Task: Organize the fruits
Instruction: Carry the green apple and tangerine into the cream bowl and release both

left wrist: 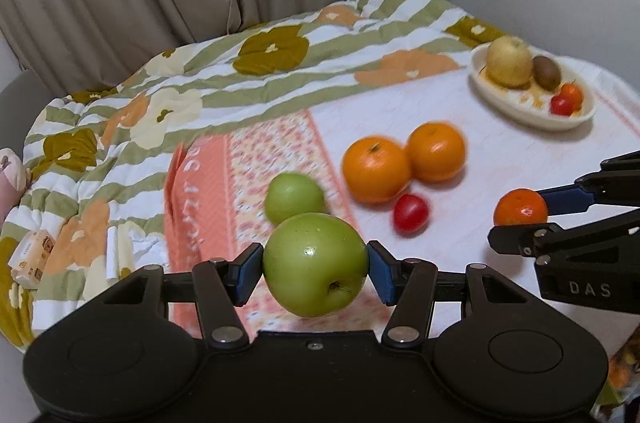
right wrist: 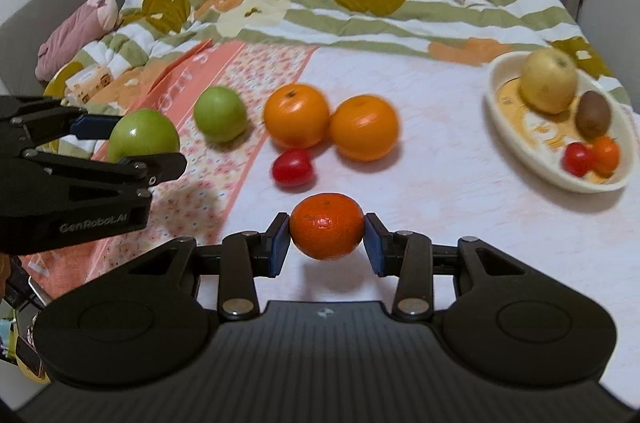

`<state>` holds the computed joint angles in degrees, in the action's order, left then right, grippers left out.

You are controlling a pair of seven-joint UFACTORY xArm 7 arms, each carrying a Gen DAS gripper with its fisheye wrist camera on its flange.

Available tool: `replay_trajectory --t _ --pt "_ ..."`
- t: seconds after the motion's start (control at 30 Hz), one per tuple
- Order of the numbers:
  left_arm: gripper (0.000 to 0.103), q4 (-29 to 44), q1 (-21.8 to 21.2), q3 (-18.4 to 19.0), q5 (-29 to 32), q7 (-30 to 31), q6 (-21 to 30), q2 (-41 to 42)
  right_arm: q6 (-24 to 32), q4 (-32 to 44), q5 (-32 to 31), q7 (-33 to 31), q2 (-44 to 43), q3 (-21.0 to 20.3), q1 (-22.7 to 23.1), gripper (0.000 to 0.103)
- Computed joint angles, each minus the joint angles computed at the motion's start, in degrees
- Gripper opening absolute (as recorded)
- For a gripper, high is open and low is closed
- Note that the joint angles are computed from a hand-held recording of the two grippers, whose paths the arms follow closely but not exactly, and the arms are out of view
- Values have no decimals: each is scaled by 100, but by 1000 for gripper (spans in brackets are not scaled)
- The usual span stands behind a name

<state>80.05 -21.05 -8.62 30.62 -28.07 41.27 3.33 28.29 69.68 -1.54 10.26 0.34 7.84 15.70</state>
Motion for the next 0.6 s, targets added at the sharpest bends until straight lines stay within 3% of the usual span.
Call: replay_trajectory --t 0.27,0.6 --pt "60 1039 -496 -129 243 -500 510 471 150 -167 502 -800 -566 -304 -353 55" --pt "60 3028 -1473 189 440 -724 1151 1737 159 -64 1291 -2041 -769 -745 -823 54"
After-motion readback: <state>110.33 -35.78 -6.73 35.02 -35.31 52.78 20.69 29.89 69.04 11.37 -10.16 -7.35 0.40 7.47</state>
